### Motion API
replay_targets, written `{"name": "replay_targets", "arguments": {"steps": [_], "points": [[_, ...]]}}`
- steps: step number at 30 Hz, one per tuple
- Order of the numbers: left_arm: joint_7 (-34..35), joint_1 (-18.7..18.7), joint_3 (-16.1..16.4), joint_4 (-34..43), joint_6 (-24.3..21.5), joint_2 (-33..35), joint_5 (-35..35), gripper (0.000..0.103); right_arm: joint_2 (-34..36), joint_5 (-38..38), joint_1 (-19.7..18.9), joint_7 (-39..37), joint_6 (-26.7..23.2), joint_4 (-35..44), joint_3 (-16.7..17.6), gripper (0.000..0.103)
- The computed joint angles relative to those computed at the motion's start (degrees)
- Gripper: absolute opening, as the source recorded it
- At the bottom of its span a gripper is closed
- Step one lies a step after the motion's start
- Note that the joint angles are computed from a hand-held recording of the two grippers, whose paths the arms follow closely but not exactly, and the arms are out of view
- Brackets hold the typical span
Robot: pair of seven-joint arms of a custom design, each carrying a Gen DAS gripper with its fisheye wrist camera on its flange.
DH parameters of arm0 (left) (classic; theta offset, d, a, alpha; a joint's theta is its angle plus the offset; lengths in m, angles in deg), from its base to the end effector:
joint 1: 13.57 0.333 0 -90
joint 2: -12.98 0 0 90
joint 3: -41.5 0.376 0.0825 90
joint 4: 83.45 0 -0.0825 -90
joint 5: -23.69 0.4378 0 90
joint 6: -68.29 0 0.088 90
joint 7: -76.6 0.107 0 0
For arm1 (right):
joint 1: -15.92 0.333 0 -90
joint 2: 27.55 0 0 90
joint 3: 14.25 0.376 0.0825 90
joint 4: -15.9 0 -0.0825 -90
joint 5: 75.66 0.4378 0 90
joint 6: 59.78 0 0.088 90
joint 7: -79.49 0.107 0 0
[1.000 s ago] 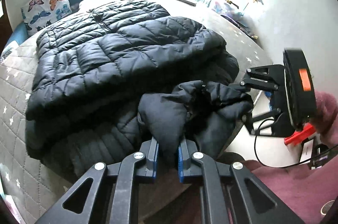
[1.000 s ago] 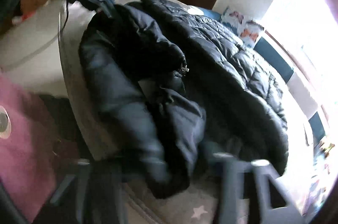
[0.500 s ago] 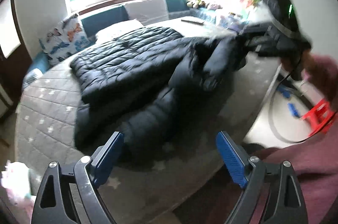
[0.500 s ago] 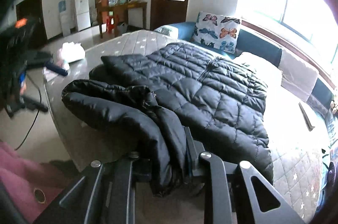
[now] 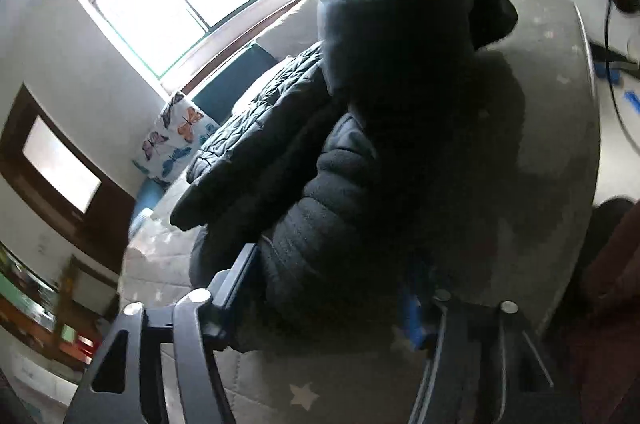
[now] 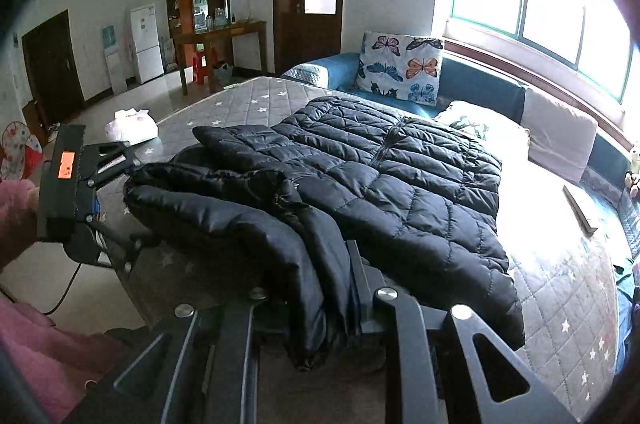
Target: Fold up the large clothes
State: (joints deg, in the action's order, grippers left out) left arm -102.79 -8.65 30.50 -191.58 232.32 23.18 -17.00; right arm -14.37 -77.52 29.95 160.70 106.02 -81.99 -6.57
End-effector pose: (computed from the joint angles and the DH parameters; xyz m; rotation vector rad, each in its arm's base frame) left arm 0.7040 -0.0300 0.5307 -0.5889 2.2642 -0.6460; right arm 0.6926 0.2659 0.6113 -1.9897 1.1266 -0.7354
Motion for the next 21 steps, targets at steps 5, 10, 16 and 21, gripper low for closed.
{"name": "replay_targets", "arguments": {"steps": [5,10,16,21], "points": [[7.7,1.7,-0.7,-1.7,-2.1,-2.9,-10.2,0.039,-2.5,-0.6,0.5,0.8,3.2,-3.9,-0.1,0.019],[12.3,0.9,2.1,-6.0,-6.6,-8.2,-16.0,0.038,-6.2,1.8,0.2,-2.0,4.7,-8.3,1.2,0.018],[8.2,-0.5,7.8,-11.7,-16.1,-16.1,-15.3,0.038,-11.6,6.6,1.9,-7.2,2.7,-13.2,0.7,0.018],[5.5,-1.8,9.5,-10.0,-16.7,-15.9,-17.3,0.038,-10.2,5.3,3.2,-5.8,2.7,-10.4,-1.1,0.018]]}}
